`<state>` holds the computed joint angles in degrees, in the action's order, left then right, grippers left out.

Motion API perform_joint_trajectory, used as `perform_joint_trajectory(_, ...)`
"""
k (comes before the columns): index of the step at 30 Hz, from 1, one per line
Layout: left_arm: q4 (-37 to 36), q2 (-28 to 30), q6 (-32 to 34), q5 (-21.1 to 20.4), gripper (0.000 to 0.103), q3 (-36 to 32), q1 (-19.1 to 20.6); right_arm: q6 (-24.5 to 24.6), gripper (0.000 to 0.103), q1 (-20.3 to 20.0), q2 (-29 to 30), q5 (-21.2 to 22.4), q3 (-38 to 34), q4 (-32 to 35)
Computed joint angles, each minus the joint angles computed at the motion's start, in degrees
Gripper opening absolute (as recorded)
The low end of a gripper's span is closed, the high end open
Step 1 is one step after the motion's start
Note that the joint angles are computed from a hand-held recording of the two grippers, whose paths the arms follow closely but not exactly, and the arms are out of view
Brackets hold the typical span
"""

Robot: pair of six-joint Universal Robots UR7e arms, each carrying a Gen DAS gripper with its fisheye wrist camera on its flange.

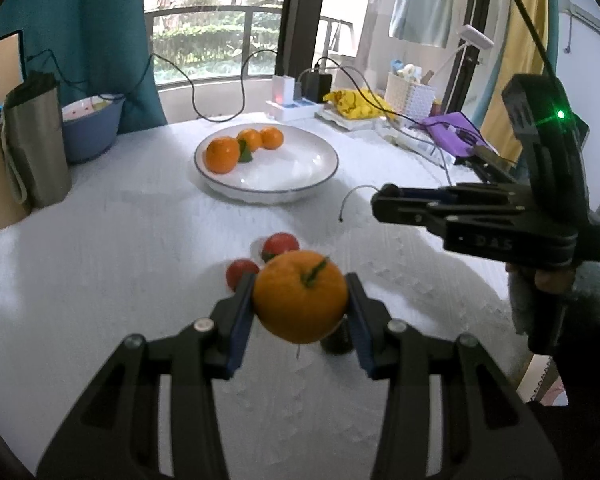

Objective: Organize fruits
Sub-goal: 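Carry the orange and dark plum over the white plate with both grippers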

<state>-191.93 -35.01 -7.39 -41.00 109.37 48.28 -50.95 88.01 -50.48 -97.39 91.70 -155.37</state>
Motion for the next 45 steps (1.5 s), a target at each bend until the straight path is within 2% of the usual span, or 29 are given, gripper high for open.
perform_joint_trajectory(19,2.7,2.6,7.5,-0.6,0.045,-10.3,3.2,0.9,0.030,0.0,3.7,1.4,-8.1,2.6)
perform_joint_trajectory(32,7.2,6.0,12.8,-3.8,0.045,-20.3,6.6,1.1,0.030,0.0,8.1,2.0,-15.9,4.7)
perform_joint_trajectory(45,15.5,10.2,11.7,-7.7,0.045,-31.1,10.0,1.4,0.030,-0.2,13.0,2.0,-24.2,8.0)
